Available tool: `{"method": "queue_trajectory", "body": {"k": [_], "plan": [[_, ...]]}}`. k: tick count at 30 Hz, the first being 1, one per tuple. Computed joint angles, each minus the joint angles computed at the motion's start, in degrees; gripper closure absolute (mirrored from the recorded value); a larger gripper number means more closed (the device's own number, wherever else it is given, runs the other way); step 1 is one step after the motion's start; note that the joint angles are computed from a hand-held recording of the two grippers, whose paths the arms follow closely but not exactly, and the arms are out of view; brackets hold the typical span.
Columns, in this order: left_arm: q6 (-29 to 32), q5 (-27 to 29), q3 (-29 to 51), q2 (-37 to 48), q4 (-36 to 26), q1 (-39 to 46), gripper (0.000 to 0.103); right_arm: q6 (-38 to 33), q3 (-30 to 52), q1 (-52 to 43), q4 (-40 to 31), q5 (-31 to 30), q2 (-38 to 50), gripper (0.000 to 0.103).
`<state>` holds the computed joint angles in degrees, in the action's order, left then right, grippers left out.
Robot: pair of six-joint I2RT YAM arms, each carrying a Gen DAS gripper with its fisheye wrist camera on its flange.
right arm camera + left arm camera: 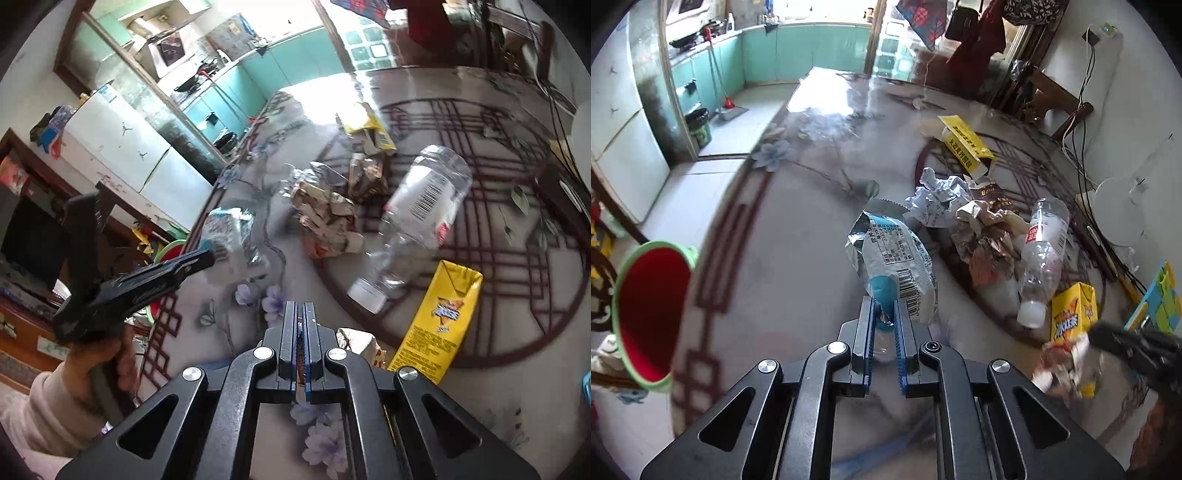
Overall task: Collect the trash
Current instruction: 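Grasp the white barcode wrapper with the left tool while the right tool closes empty, then carry the white wrapper toward the red bucket with the left tool while the right tool grasps crumpled paper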
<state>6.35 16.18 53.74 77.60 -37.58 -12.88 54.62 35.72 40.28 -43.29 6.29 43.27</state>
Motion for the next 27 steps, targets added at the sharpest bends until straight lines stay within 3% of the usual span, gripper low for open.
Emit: {"method": "queue_trajectory", "body": {"k": [10,17,27], "plan": [[1.2,2.6,-0.9,-4.3,-2.3,6.0,0.093,-1.4,1.4,-1.9,4.9,-3.0,2.3,0.102],[4.1,4.7,-1.7,-4.5,-2.8,10.8,0.093,-1.6,6.1,0.9,4.9,0.4,7.9,0.102],[14.8,10.5,1.4,0.5,-6.1,21.8,0.093,3.0,12.7,8.4,7.9,5.8,20.0,0.102]]}}
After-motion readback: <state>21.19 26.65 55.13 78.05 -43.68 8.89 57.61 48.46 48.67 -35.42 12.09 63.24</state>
